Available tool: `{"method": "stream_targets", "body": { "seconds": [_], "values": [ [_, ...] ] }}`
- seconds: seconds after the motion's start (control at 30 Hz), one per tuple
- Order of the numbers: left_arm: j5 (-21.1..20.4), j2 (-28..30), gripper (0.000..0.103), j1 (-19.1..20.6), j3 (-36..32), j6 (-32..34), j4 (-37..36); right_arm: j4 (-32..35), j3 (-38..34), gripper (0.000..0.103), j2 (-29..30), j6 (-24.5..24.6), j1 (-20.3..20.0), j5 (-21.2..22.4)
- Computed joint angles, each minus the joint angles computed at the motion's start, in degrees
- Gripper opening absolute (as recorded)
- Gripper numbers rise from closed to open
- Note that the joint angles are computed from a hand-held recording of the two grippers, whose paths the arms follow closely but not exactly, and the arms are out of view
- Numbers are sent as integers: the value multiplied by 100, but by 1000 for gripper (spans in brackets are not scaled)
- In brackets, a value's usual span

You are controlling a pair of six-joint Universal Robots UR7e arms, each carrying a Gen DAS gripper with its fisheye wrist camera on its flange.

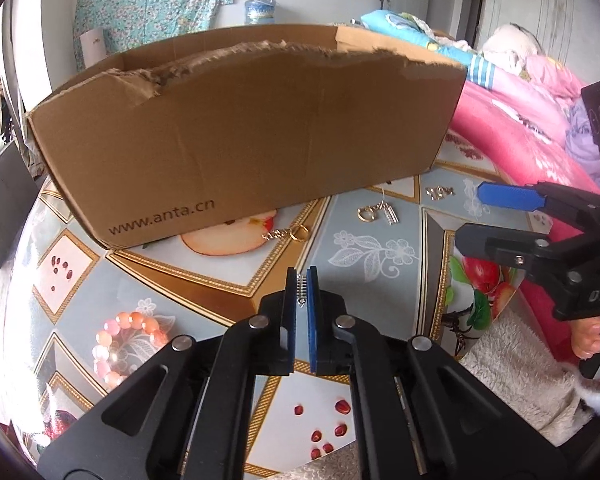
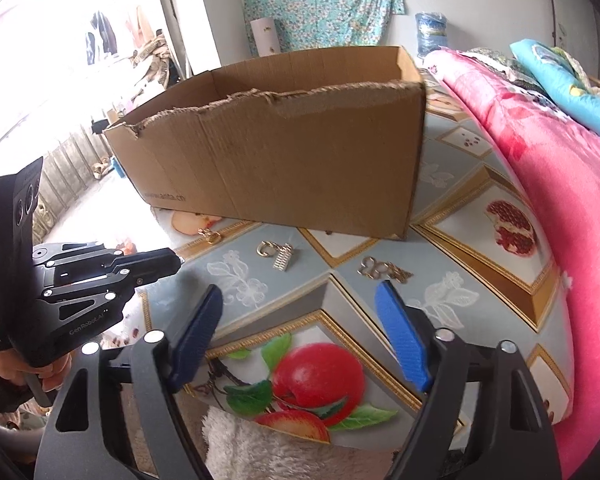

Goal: Organize jewelry

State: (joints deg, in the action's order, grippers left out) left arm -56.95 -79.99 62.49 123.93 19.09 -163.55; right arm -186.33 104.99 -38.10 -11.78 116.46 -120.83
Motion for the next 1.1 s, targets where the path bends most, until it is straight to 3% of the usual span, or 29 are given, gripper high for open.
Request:
{"method": "stream_targets", "body": {
  "seconds": [0.13,0.2,0.4,0.57,0.77,1.1],
  "values": [
    [-115,-52,4,41,-8,9,-94,241,-237,57,135,-85,28,29],
    [-175,-69,4,71,-18,-16,-116,443,-399,44,221,-108,34,-6],
    [-346,-81,4,135,-31,-18,-151,884,-755,27,396,-23,-9,-180],
    [-370,-9,4,150,-70,-26,-182,1104,-967,24,524,-72,-10,-236],
    [-427,48,4,188,-126,-22,-200,1392,-1144,7,606,-71,12,-443],
    [-453,8,4,183,-76,21,-263,1387,-1046,3,462,22,-11,-347]
  ]
}}
